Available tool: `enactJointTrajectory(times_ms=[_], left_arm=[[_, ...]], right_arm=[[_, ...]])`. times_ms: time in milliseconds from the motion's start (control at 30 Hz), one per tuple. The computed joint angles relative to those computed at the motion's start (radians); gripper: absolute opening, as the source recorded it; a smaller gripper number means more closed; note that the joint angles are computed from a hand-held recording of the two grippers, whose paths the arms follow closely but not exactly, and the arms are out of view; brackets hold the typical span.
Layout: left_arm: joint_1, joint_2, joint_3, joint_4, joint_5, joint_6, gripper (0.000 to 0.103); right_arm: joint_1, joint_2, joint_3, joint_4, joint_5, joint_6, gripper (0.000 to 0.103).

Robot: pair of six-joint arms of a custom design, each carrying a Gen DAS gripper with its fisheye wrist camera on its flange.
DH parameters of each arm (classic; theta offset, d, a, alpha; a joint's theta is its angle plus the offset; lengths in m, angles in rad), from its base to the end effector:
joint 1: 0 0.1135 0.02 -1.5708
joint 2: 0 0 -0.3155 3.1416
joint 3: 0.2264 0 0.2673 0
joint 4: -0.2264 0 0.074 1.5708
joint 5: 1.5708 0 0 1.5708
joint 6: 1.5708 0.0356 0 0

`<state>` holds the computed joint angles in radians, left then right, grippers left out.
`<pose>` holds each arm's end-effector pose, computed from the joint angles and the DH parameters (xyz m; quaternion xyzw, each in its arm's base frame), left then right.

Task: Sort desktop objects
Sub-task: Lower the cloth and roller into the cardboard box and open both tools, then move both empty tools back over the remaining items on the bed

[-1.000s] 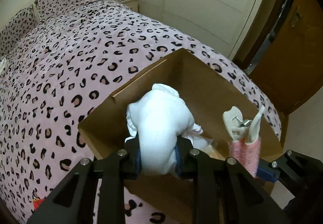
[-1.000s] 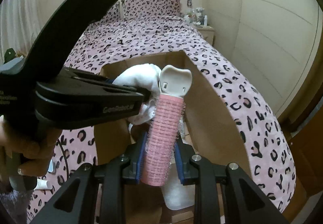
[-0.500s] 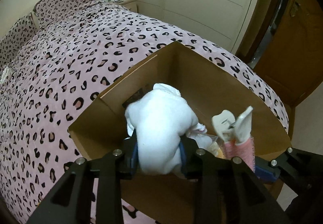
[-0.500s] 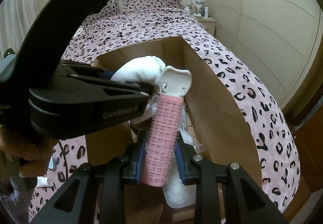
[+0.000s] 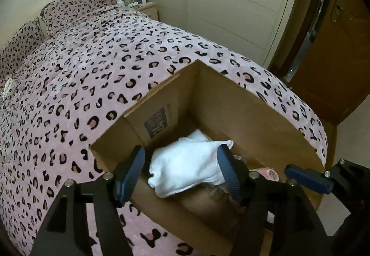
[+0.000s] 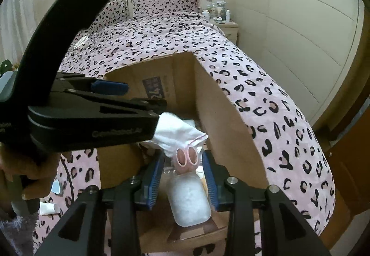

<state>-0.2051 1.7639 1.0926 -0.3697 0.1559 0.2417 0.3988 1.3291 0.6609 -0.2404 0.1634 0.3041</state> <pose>0.3680 -0.0822 0.2139 0.2331 0.9338 -0.0704 0.2623 0.2356 0.0930 0.2195 -0.0181 0.9427 0.0391 0.3308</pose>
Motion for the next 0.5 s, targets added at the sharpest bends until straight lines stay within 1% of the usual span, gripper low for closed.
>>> enactJointTrajectory(times_ms=[167,333,400,500], left_arm=[[0.001,-0.040,0.002,-0.033,-0.009,-0.009,0.069],[0.032,-0.136,-0.035,-0.070,0.010,-0.009,0.069],[0.063,-0.195,-0.068,-0.085,0.026,0.000,0.069],[0.157,-0.302,-0.135,-0.120,0.073,0.037,0.069]], right_arm=[[0.000,-0.061,0.008,-0.046,0.017,0.013,0.035],[0.041,-0.137,0.035,-0.118,0.062,0.029,0.035],[0.076,-0.168,0.051,-0.156,0.094,0.043,0.035],[0.144,-0.209,0.065,-0.203,0.138,0.080,0.036]])
